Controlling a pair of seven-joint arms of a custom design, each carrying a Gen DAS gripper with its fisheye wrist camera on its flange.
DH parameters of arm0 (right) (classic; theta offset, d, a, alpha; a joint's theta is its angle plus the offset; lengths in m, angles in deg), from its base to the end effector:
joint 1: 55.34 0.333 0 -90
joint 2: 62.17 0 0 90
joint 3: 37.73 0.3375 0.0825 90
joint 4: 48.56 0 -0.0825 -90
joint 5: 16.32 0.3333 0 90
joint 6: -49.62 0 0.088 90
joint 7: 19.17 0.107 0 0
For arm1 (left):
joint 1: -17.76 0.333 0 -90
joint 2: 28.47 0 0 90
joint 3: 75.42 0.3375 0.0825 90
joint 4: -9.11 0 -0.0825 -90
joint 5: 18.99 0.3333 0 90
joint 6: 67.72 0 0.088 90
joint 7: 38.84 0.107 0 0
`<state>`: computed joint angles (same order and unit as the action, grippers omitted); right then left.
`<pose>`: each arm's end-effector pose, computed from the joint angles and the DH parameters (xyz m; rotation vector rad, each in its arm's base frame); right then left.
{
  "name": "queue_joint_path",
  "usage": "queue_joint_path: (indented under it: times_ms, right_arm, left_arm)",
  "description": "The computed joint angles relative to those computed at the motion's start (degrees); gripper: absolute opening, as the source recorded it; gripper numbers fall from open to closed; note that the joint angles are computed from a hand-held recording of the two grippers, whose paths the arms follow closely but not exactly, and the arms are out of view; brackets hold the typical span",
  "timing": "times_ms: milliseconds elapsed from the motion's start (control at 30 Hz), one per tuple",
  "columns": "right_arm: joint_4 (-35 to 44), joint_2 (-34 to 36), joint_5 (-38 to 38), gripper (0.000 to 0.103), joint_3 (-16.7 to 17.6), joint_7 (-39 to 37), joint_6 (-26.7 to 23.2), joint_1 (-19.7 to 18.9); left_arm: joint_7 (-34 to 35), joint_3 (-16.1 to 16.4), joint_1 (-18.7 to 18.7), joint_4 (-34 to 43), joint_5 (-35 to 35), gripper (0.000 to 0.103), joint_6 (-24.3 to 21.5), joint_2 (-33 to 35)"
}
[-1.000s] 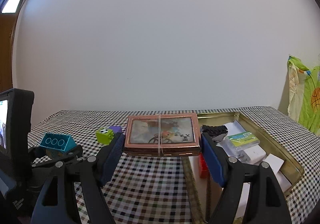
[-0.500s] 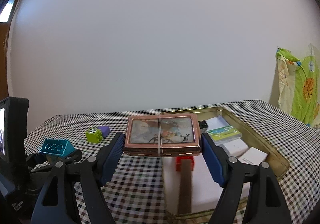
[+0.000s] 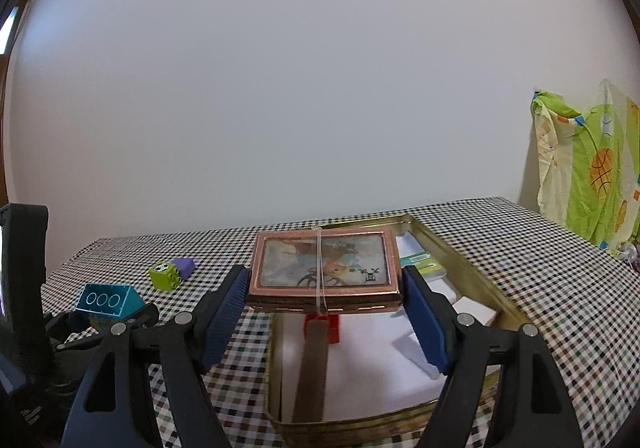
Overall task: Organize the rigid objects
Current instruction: 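Lift and carry the blue brick and copper picture box over the gold tray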
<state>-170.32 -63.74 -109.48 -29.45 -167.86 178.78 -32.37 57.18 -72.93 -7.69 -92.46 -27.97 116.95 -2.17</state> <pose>0.4592 0.2475 0.5093 -1.0668 1.7674 -1.2506 0.6245 -0.2544 0.4742 -1.3561 1.9544 -1.0709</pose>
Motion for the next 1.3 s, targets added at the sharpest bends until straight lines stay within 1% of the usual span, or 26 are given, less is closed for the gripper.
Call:
queue_joint_path:
  times_ms: [300,367,500,567,633,733,767,867,1100,1300]
  right_arm:
    - [-2.8,-2.7,-0.4,0.078,-0.3,0.7,-0.3,-1.3]
    - [-3.8,-3.7,-0.6,0.078,-0.3,1.0,-0.4,-1.8]
    - [-5.3,-5.6,-0.9,0.078,-0.3,0.7,-1.0,-2.9]
    - [-6.0,-6.4,-0.9,0.078,-0.1,0.3,-1.6,-3.4]
    - [-6.9,-7.3,-0.7,0.078,-0.2,-0.2,-1.6,-4.0]
    - [-7.9,-8.1,-0.3,0.078,0.0,-0.9,-2.2,-4.5]
    - [-8.1,-8.2,-0.2,0.078,0.1,-0.9,-2.2,-4.6]
    - [-9.1,-9.5,-0.6,0.078,-0.4,-0.9,-1.7,-5.5]
    - [-9.3,-9.5,-1.1,0.078,-0.6,-2.5,-1.4,-7.0]
    - [-9.3,-9.2,-0.8,0.078,-1.4,-2.4,-0.1,-8.0]
  left_arm:
    - [1.9,-1.5,-0.8,-0.9,0.2,0.064,1.7,-1.3]
    - [2.5,-2.1,-0.9,-0.8,0.0,0.064,1.8,-1.7]
    - [3.6,-4.6,0.1,-1.3,-0.6,0.064,2.3,-2.7]
    - [3.9,-4.4,-0.8,-1.1,-0.8,0.064,2.3,-2.7]
    - [3.8,-3.5,-2.2,-0.4,-1.0,0.064,1.9,-2.4]
    - [4.3,-4.2,-2.6,0.2,-0.6,0.064,1.2,-2.2]
    - [4.2,-3.8,-3.3,0.6,-0.4,0.064,0.9,-2.1]
    - [4.2,-4.0,-3.9,0.9,0.1,0.064,0.8,-2.1]
    - [2.2,-1.2,-7.6,2.9,1.4,0.064,-1.0,-0.6]
    - [0.1,-0.4,-8.6,4.3,3.9,0.064,-2.7,0.5]
